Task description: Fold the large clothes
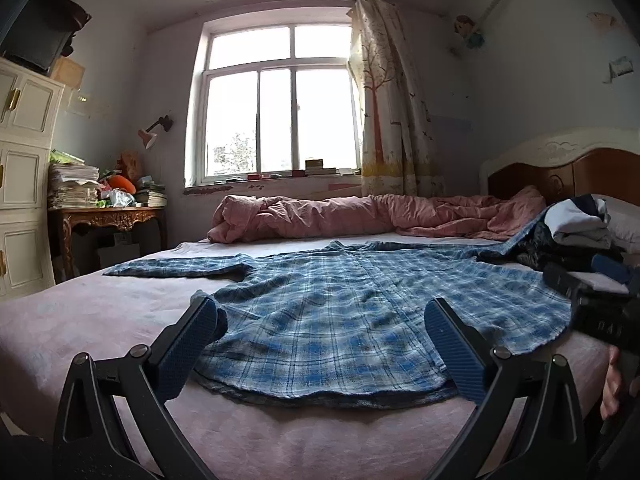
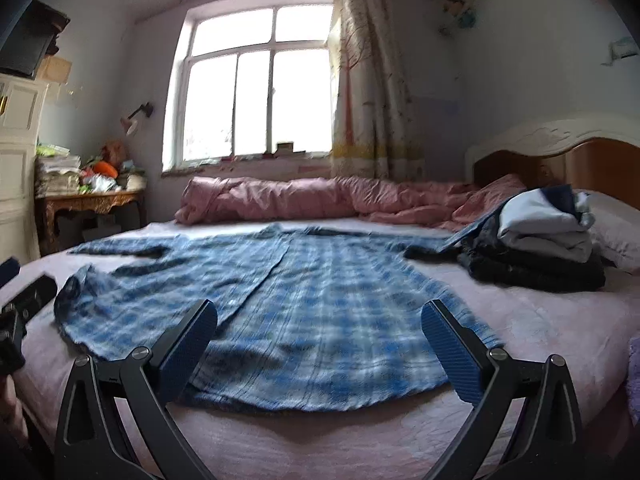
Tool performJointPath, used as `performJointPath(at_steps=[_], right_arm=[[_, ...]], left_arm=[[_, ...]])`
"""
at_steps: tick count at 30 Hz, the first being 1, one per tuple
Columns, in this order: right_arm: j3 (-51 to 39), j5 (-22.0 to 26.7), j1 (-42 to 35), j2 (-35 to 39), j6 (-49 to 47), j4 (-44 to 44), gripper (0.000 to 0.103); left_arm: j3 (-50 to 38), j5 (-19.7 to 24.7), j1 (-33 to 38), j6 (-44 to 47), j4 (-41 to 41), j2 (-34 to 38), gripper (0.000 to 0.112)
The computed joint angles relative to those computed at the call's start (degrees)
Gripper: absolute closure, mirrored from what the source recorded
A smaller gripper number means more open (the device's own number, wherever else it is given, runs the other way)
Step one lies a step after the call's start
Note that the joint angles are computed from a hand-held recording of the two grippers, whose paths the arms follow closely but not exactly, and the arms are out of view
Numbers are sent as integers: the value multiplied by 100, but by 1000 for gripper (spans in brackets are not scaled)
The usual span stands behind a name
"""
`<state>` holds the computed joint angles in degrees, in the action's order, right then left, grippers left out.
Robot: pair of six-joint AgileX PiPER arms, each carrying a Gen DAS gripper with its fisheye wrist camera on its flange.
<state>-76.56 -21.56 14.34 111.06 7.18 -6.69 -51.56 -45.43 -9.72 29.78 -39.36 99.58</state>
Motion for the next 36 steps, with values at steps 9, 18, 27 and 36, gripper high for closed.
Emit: performJointPath(at_steps=[9, 18, 27, 36], right_arm=[[343, -681, -273, -132, 883, -93, 2], [453, -727, -171, -214, 107, 441, 2], [62, 57, -270, -116, 908, -387, 2], [-210, 556, -265, -39, 1142, -704, 2]], left_arm=[[136, -609, -223, -55, -44, 9, 10], [256, -630, -104, -518, 340, -42, 10], [277, -21, 139, -905, 661, -296, 10], [50, 179, 110, -343, 187, -217, 10]])
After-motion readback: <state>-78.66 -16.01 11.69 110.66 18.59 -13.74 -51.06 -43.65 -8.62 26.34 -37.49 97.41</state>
